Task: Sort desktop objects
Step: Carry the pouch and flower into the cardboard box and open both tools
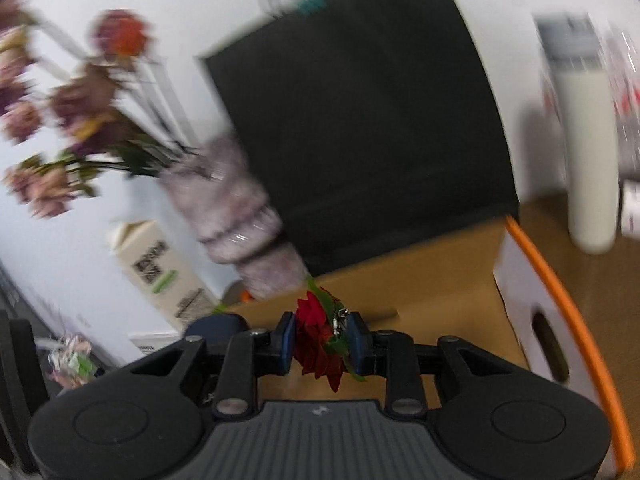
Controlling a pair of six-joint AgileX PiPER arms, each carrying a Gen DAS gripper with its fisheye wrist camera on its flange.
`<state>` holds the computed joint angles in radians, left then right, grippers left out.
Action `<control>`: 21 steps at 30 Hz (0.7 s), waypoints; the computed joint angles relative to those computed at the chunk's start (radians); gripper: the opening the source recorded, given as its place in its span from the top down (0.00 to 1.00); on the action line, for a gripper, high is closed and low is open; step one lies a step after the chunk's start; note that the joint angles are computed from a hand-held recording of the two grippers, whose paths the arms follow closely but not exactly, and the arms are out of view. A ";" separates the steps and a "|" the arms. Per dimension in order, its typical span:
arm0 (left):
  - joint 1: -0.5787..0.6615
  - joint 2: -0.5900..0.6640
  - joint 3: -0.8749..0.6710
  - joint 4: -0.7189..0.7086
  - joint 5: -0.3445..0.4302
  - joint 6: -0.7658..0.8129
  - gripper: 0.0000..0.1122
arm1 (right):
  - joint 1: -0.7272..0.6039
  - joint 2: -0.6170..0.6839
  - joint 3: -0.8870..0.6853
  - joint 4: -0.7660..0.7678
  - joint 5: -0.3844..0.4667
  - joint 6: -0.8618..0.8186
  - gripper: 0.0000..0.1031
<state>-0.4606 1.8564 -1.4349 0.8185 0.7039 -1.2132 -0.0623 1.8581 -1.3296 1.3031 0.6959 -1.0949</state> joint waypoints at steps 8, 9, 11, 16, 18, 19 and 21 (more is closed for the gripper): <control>0.021 -0.093 0.096 0.055 -0.062 -0.082 0.27 | -0.022 0.142 -0.064 0.024 0.100 0.187 0.29; 0.021 -0.103 0.100 0.059 -0.066 -0.086 0.25 | -0.029 0.131 -0.053 0.034 0.100 0.181 0.26; 0.006 -0.122 0.104 0.069 -0.048 -0.097 0.24 | -0.030 0.098 -0.029 0.039 0.070 0.171 0.19; -0.043 -0.113 0.059 0.114 0.064 -0.104 0.08 | -0.039 0.015 -0.033 -0.105 0.004 0.262 0.12; -0.094 -0.120 0.068 0.200 0.158 -0.173 0.08 | -0.056 -0.019 -0.056 -0.232 0.028 0.323 0.08; -0.122 -0.137 0.088 0.227 0.200 -0.203 0.08 | -0.057 -0.036 -0.078 -0.322 0.044 0.370 0.08; -0.159 -0.183 0.132 0.232 0.236 -0.208 0.08 | -0.085 -0.094 -0.064 -0.413 0.063 0.345 0.06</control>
<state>-0.6196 1.6730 -1.3032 1.0509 0.9396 -1.4208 -0.1475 1.7642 -1.3933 0.8904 0.7591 -0.7495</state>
